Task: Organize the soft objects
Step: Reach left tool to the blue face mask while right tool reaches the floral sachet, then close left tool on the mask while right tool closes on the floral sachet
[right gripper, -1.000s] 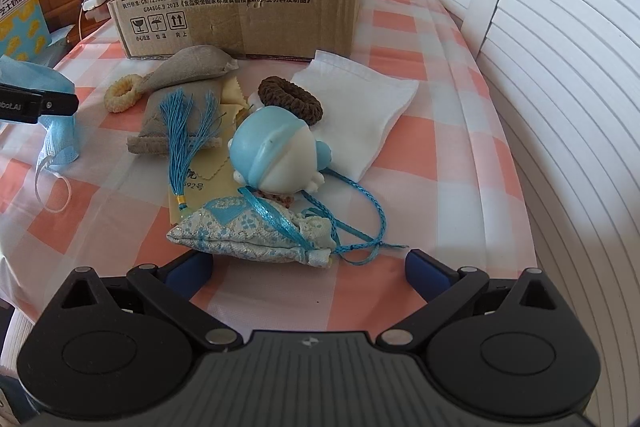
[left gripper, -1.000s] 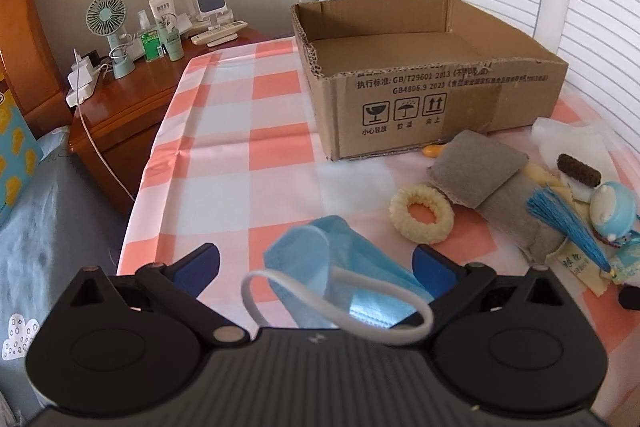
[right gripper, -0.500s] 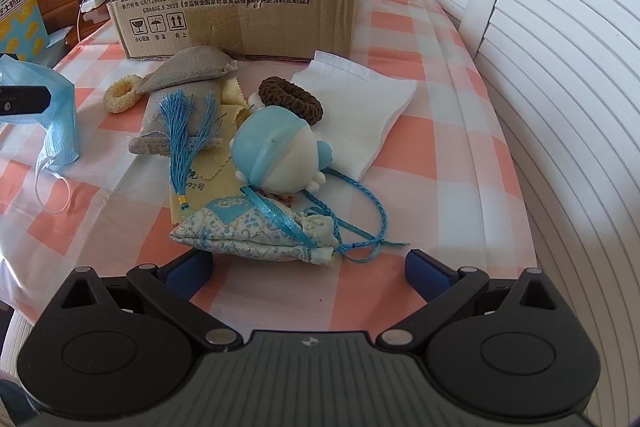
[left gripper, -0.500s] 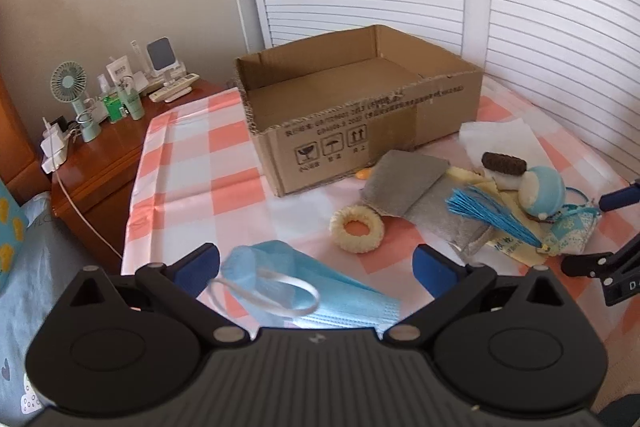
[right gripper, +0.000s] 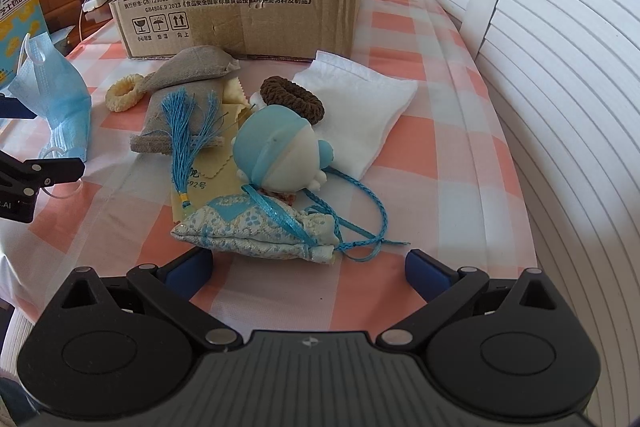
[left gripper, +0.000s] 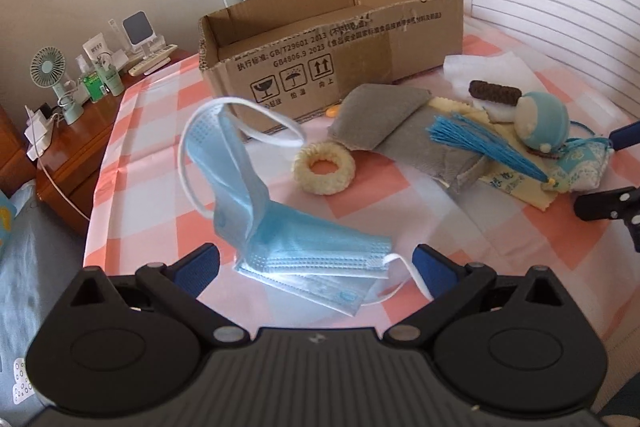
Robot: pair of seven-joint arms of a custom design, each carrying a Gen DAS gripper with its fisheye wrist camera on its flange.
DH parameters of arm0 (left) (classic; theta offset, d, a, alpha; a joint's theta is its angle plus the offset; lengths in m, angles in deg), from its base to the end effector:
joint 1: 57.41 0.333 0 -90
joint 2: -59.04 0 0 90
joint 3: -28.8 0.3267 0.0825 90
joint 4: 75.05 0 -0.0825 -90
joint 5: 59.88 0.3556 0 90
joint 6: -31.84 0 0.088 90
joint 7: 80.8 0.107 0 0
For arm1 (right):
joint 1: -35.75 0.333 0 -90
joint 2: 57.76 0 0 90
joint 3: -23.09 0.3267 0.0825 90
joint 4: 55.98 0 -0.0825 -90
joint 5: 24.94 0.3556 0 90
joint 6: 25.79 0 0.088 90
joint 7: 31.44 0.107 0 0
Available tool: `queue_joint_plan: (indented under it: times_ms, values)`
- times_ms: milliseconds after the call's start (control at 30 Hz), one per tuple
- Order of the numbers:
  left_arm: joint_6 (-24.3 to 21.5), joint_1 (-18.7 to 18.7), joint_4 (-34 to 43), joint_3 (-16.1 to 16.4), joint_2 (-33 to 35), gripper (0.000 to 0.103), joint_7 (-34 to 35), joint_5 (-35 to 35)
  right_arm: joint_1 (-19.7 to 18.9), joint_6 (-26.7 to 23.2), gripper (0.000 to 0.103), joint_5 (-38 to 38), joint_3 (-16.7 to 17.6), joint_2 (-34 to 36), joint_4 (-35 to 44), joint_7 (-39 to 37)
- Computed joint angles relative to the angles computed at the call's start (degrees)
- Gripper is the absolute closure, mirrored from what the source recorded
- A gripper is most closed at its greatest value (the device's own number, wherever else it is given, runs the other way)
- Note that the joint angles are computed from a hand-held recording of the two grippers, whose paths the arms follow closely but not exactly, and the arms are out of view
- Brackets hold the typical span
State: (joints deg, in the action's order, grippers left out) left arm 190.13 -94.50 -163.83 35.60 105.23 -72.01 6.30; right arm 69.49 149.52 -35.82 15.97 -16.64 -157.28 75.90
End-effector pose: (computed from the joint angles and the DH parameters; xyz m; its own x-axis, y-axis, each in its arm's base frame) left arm 0.5826 -0.4042 0.2251 -0.1201 -0.9781 -0.1701 -0.7200 0.2038 -0.6634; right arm 0.6036 0.3353 0.2521 0.3816 -0.9238 0.0320 -0.7632 -0.3345 -0.5528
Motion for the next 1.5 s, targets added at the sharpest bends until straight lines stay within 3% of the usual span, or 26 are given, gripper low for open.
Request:
queue_joint_plan:
  times_ms: [167, 333, 567, 767, 867, 1033, 1133, 1200, 1300, 1333, 1367, 1500]
  values:
    - [-1.2, -0.7, 0.8, 1.4, 0.8, 0.006, -3.3, 2.8, 0.1, 0.0, 0.0, 0.1, -0.1, 0.0, 0.0, 0.0]
    - [2.3, 1.1, 1.5, 1.5, 1.4, 0.024, -6.8, 3.4, 0.1, -0.1, 0.0, 0.1, -0.1, 0.1, 0.1, 0.0]
    - [3.2, 0.6, 1.1, 2.4, 0.7, 0.05, -10.1, 6.0, 0.4, -0.4, 0.0, -0.2, -0.4, 0.1, 0.3, 0.1]
    - [2.7, 1.2, 1.2, 1.5, 0.4, 0.055, -10.4, 6.6, 0.1, 2.6, 0.0, -0.7, 0.4, -0.9, -1.7, -1.6]
    - [2.8, 1.4, 1.0, 1.4, 0.2, 0.058, -10.9, 6.8, 1.5, 4.9, 0.001, -0.3, -0.9, -1.3, -2.8, -1.9]
    - [1.4, 1.6, 0.7, 0.9, -0.3, 0.056, -10.8, 7.0, -0.3, 8.0, 0.003, 1.4, 1.4, -1.4, -3.3, -4.8]
    - [0.8, 1.6, 0.6, 0.7, -0.3, 0.055, -11.4, 7.4, -3.1, 7.4, 0.013, 2.6, 4.9, -0.6, -1.9, -7.4]
    - [0.5, 1.8, 0.7, 0.6, -0.3, 0.053, -11.8, 7.6, -2.4, 6.4, 0.018, 3.3, 4.5, 0.2, -0.7, -8.2]
    - [-0.6, 2.1, 0.9, 0.1, 0.0, 0.038, -10.9, 6.8, -0.2, 5.2, 0.027, 3.7, 2.2, 0.7, 0.2, -8.1]
    - [-1.0, 2.1, 1.0, 0.0, 0.1, 0.036, -10.7, 6.6, 0.3, 5.6, 0.036, 3.7, 1.5, 0.6, -0.1, -8.0]
    - [-1.2, 2.2, 1.0, 0.0, 0.1, 0.035, -10.6, 6.5, 0.6, 5.5, 0.053, 3.7, 1.2, 0.5, -0.2, -8.0]
    - [-0.9, 2.8, 1.3, -0.2, 0.7, 0.033, -9.8, 5.7, -0.6, 5.2, 0.057, 4.0, 2.4, 0.0, -0.6, -8.8]
